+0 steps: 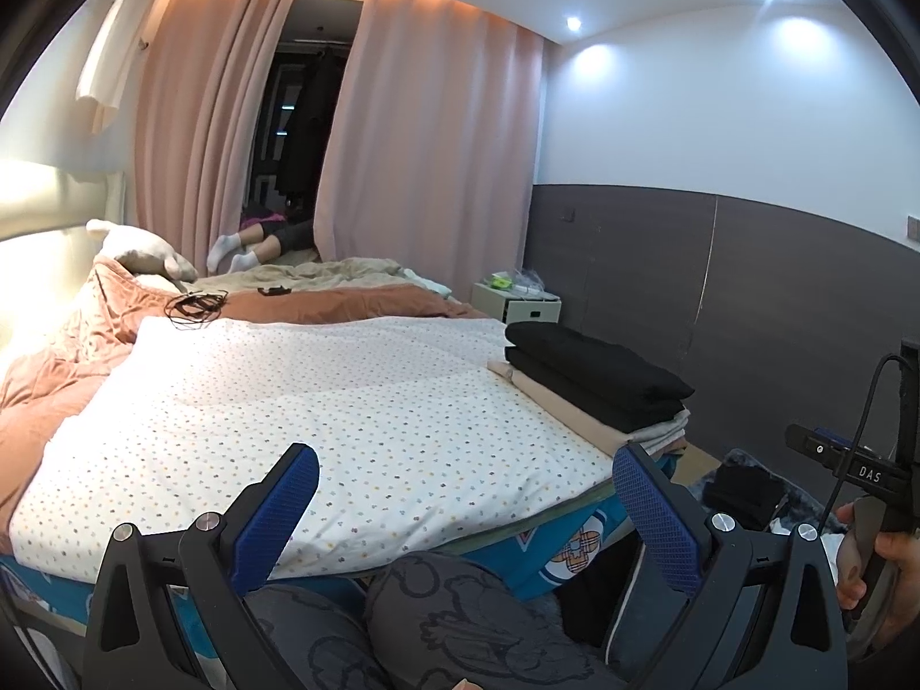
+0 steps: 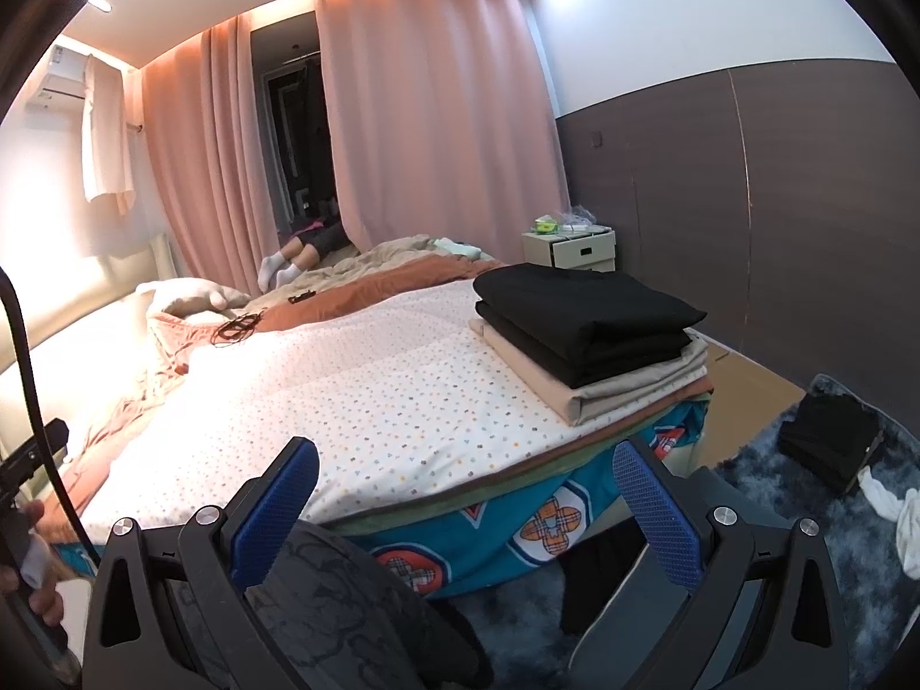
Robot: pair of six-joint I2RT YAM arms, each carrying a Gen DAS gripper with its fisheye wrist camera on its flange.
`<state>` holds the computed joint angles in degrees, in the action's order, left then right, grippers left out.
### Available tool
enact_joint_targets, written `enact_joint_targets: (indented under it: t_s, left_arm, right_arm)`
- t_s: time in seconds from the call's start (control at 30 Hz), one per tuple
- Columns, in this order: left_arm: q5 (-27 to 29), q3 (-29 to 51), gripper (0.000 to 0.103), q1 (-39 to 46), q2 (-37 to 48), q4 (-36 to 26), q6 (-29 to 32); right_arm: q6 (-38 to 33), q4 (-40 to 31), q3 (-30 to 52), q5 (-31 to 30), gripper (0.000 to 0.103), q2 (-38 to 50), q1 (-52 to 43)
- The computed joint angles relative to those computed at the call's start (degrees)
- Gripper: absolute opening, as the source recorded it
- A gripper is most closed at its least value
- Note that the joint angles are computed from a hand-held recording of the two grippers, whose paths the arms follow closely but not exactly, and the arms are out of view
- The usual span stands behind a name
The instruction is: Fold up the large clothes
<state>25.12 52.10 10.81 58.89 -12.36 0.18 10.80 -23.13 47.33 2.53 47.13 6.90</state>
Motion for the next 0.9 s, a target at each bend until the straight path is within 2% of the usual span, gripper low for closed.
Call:
enact_joint_targets:
  t_s: [0.9]
  left_arm:
    - [-0.78,-0.33,0.103,0.56,-1.71,-1.83,0.22]
  right_arm:
    - [-0.73,0.41,-0.03,-1.81,0.103,0.73,-1.94]
